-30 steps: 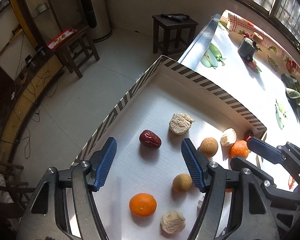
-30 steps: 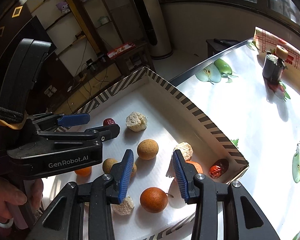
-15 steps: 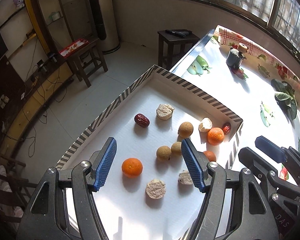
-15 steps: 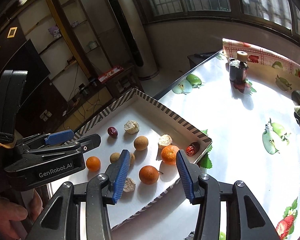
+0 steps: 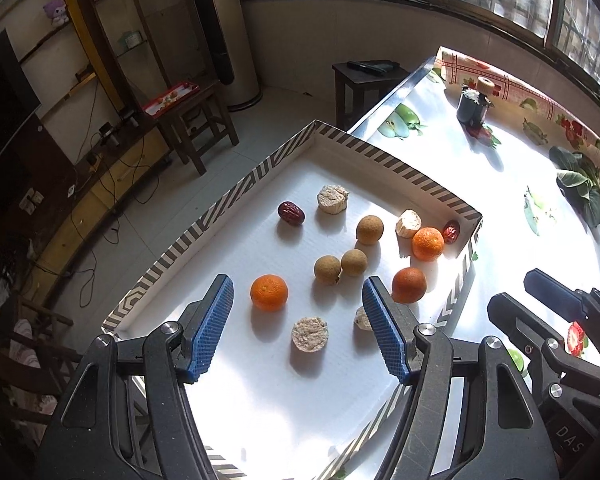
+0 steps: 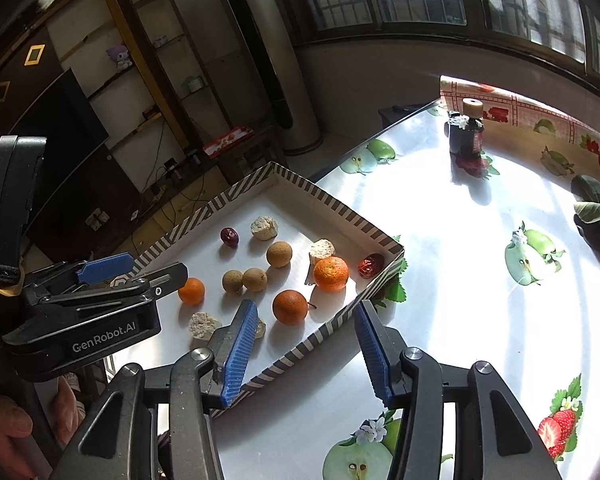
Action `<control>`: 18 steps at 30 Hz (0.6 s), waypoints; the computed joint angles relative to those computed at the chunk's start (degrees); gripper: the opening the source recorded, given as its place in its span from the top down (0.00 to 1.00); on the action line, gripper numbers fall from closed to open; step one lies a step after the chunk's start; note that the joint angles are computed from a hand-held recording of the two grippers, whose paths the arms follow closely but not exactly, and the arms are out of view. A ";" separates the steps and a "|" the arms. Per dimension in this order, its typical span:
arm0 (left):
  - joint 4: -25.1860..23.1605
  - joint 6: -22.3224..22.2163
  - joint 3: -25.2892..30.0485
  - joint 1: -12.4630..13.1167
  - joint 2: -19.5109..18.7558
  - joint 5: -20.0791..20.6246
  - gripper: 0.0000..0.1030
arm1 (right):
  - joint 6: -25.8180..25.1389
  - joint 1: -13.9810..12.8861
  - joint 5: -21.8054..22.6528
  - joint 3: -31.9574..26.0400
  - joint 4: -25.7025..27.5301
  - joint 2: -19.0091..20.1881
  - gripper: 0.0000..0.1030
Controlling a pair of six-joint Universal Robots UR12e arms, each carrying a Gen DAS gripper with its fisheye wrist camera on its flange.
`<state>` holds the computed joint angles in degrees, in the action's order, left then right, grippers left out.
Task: Organize fruits
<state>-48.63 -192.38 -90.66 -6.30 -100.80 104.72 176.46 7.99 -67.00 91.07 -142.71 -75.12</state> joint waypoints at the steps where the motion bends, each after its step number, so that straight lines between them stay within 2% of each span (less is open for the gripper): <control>1: 0.21 0.05 -0.20 0.00 0.13 -0.07 0.34 | 0.01 -0.02 0.06 0.10 0.15 -0.06 0.53; 18: -0.70 -1.30 -0.59 1.01 0.73 -1.28 0.34 | -0.27 0.67 0.13 -0.84 1.07 0.70 0.52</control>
<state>-49.33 -193.68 -91.25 -5.29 -100.07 103.44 176.19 8.65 -66.87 90.23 -141.64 -74.42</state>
